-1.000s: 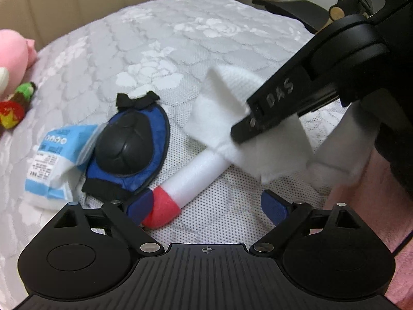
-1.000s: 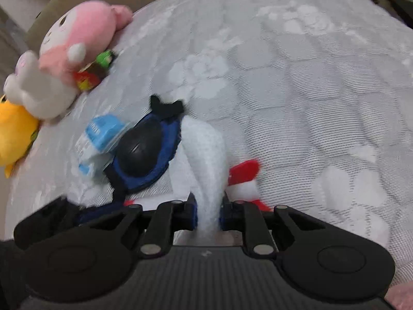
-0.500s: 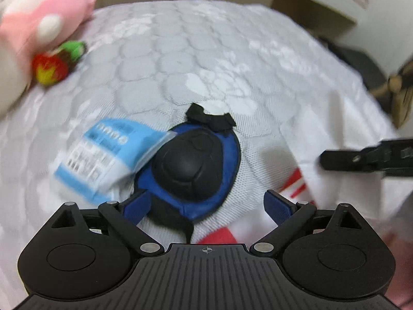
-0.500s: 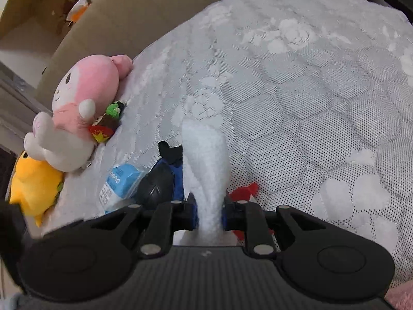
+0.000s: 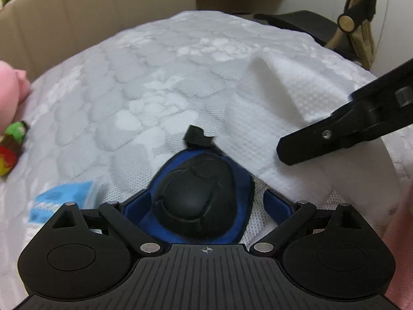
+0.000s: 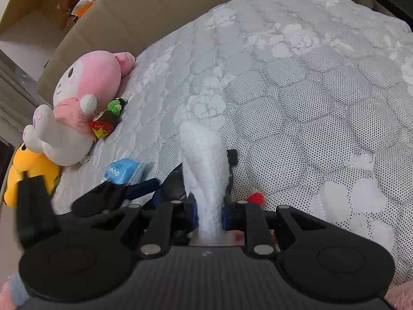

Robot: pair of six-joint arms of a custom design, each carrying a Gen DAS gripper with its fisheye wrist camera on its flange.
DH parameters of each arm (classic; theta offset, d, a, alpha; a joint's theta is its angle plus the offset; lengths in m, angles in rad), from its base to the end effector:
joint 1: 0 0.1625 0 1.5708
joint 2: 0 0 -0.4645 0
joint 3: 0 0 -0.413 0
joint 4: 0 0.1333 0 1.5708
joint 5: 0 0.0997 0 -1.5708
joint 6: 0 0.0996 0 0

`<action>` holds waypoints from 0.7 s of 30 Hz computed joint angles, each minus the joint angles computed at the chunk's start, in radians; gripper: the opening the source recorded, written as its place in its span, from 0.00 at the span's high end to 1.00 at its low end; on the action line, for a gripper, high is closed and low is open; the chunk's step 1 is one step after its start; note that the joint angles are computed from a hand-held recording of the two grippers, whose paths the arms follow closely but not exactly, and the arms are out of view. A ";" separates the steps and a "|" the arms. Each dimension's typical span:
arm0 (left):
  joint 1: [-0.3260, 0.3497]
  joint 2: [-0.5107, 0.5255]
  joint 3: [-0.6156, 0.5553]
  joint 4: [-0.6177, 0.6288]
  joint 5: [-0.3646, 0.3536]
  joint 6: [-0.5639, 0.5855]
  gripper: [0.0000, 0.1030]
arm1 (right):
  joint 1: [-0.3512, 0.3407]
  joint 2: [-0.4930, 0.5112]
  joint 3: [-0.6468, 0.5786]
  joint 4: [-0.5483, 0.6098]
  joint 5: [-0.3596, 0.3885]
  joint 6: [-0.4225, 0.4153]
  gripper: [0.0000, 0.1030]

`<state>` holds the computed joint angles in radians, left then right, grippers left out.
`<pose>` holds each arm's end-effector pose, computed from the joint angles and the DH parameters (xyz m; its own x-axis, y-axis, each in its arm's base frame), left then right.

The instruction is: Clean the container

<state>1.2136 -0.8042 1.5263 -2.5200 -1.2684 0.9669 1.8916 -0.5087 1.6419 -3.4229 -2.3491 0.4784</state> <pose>-0.1098 -0.7603 0.1539 -0.2408 0.9052 -0.3501 0.9489 0.2953 0.1110 0.2816 -0.6466 0.0269 -0.8386 0.5189 0.1658 0.1676 0.5353 -0.8278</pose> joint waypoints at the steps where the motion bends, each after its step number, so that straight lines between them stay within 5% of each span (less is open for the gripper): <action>1: -0.010 -0.003 -0.015 0.029 0.066 -0.064 0.05 | 0.003 0.002 -0.004 -0.003 -0.012 -0.004 0.80; 4: -0.033 -0.010 -0.095 0.219 0.248 -0.305 0.05 | 0.004 0.003 -0.031 0.017 -0.032 -0.033 0.80; 6: -0.016 -0.023 -0.139 0.325 0.223 -0.387 0.02 | 0.001 0.008 -0.062 0.041 -0.030 -0.057 0.80; 11: 0.016 -0.028 -0.135 0.339 0.177 -0.431 0.00 | -0.051 0.011 -0.117 0.168 0.236 -0.049 0.80; 15: 0.027 -0.027 -0.138 0.341 0.149 -0.427 0.00 | -0.023 0.069 -0.188 0.295 0.068 -0.114 0.80; 21: 0.028 -0.033 -0.132 0.353 0.126 -0.404 0.00 | -0.023 0.044 -0.142 0.319 -0.058 0.045 0.80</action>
